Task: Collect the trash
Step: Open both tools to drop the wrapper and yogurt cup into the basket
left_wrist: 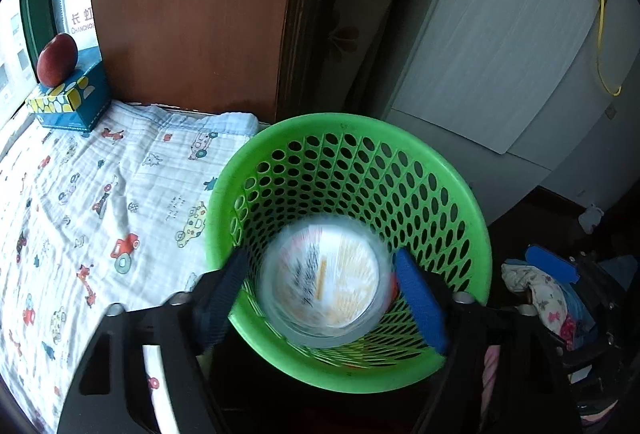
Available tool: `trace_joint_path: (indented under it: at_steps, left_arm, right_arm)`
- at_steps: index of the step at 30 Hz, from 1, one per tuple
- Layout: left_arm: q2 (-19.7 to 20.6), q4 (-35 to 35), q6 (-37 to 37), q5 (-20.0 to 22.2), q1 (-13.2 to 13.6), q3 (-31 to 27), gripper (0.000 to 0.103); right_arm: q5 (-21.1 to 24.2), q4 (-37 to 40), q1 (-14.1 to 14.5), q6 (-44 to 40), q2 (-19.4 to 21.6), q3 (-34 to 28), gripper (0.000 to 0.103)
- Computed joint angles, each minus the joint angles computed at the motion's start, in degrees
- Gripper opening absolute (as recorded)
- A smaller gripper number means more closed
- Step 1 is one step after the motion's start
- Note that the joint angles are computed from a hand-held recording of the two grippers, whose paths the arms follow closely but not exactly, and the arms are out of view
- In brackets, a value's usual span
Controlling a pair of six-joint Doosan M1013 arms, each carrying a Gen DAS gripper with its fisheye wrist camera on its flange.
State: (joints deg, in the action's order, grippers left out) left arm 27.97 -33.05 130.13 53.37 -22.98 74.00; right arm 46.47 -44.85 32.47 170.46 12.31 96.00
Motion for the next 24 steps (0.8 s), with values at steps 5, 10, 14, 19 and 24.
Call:
trace_joint_path:
  at_steps: [5, 10, 14, 19, 24]
  left_arm:
    - [-0.37, -0.82, 0.79, 0.02, 0.15, 0.41, 0.077]
    - [-1.28, -0.76, 0.42, -1.18, 0.92, 1.30, 0.078]
    - [-2.23, -0.52, 0.02, -2.96, 1.99, 2.35, 0.081]
    - [-3.39, -1.46, -0.20, -4.41, 3.99, 3.68, 0.086]
    - [-4.72, -0.13, -2.37, -6.91, 5.81, 5.27, 0.090]
  right_arm:
    - [-0.02, -0.43, 0.32, 0.99, -0.15, 0.19, 0.082]
    - [0.31, -0.64, 0.90, 0.36, 0.28, -0.54, 0.082]
    - [0.07, -0.83, 1.31, 0.22, 0.71, -1.31, 0.084]
    - [0.27, -0.12, 1.77, -0.74, 1.84, -3.12, 0.085]
    - [-0.08, 0.26, 2.22, -3.15, 3.07, -5.22, 0.088]
